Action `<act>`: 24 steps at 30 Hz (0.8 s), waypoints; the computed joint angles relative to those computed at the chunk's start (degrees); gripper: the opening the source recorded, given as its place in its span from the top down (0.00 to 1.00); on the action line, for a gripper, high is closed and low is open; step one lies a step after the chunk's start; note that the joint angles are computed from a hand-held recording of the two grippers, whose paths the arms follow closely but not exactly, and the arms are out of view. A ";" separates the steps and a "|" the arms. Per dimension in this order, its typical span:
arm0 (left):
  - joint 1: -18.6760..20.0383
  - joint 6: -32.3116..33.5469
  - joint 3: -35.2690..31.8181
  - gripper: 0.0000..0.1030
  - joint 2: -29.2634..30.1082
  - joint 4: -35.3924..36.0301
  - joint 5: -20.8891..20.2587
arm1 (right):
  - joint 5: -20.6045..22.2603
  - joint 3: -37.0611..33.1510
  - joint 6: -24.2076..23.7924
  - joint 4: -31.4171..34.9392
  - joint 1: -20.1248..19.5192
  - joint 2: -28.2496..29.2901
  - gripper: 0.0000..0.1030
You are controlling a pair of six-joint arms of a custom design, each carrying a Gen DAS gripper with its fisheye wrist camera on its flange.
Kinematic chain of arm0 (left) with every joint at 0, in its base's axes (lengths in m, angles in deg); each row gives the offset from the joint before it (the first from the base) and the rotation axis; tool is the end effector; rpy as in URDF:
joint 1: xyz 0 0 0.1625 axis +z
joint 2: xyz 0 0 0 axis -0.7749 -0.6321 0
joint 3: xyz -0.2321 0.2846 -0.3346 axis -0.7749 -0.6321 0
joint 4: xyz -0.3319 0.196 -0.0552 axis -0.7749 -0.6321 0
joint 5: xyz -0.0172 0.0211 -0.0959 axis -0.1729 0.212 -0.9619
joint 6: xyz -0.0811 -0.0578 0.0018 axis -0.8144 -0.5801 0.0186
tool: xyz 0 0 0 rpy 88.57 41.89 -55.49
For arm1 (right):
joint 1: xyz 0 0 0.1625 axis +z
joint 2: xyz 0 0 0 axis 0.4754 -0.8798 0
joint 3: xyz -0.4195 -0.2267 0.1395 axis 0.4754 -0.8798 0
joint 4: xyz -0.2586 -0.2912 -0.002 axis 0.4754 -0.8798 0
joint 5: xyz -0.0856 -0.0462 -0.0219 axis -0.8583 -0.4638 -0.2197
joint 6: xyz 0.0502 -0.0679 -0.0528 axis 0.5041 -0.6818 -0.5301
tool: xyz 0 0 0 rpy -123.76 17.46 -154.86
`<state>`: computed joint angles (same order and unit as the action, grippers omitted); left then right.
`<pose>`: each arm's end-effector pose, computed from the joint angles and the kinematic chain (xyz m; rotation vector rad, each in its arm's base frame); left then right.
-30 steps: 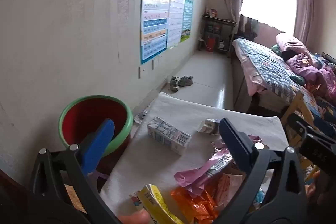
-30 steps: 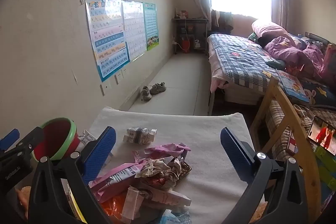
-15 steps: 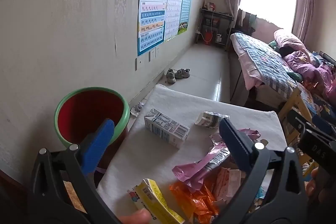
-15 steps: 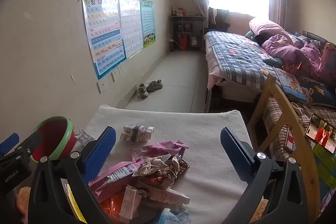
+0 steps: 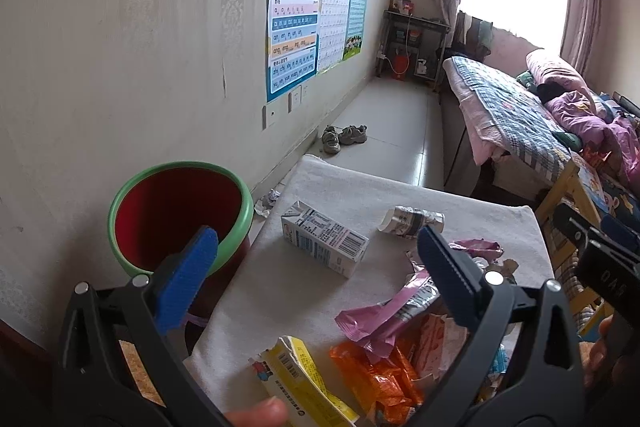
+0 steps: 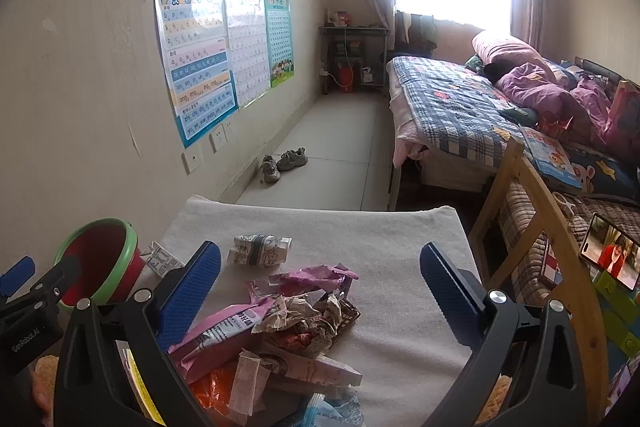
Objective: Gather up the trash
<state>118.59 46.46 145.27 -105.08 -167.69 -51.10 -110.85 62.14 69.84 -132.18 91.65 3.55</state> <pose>-0.0356 -0.6188 0.3650 0.3933 2.1943 -1.1128 0.4161 -0.6140 -0.0164 0.2903 -2.1129 1.1802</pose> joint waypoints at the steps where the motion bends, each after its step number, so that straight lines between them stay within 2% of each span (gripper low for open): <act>1: -0.02 0.03 0.01 0.05 0.03 -0.06 0.11 | 0.02 0.12 0.06 0.00 -0.01 -0.06 0.07; 24: -0.26 0.17 -0.31 0.05 0.14 0.66 1.56 | -0.57 -0.02 0.87 1.06 0.08 -0.13 0.07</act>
<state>118.33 46.63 144.96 -104.94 -167.03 -49.55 -111.42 62.12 70.71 -131.12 91.73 3.41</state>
